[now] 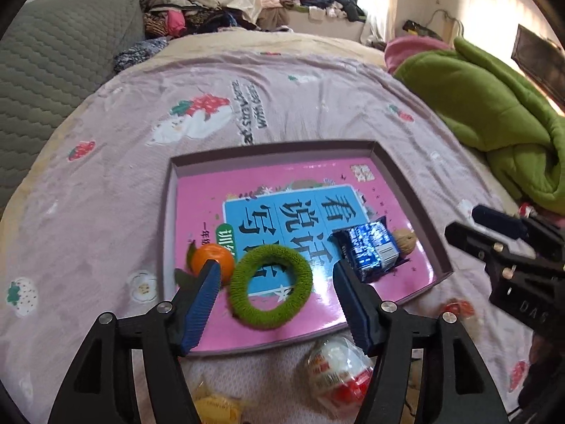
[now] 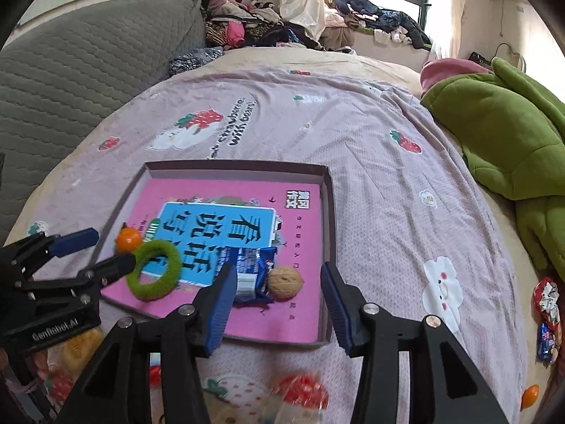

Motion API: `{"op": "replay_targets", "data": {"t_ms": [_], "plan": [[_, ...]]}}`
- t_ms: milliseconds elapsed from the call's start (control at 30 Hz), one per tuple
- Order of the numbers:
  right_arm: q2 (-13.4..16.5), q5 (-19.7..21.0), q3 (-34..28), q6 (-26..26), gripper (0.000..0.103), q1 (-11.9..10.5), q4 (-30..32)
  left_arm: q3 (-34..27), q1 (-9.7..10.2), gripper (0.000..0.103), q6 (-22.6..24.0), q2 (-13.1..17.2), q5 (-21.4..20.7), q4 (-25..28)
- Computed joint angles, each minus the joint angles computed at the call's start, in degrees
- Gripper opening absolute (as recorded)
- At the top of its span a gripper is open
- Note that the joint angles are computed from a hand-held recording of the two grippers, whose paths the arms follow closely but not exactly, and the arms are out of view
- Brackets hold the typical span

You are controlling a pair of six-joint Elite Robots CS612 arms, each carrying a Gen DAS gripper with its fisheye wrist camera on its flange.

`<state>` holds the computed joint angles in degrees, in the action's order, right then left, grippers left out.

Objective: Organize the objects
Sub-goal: 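Open the left tool to drop the ring while the right tool releases the walnut in the tray, then withdraw both tools and move the left tool toward the yellow cake packet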

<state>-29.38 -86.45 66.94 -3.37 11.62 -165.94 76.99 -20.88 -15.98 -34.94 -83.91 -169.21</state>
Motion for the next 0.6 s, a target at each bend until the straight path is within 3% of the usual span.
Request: {"op": "replay_targets", "data": {"t_ms": [600], "plan": [[-6.80, 1.92, 11.24, -0.70, 0.051, 0.38, -11.97, 10.43, -0.96, 0.068, -2.43, -7.08, 1.74, -8.08]]}}
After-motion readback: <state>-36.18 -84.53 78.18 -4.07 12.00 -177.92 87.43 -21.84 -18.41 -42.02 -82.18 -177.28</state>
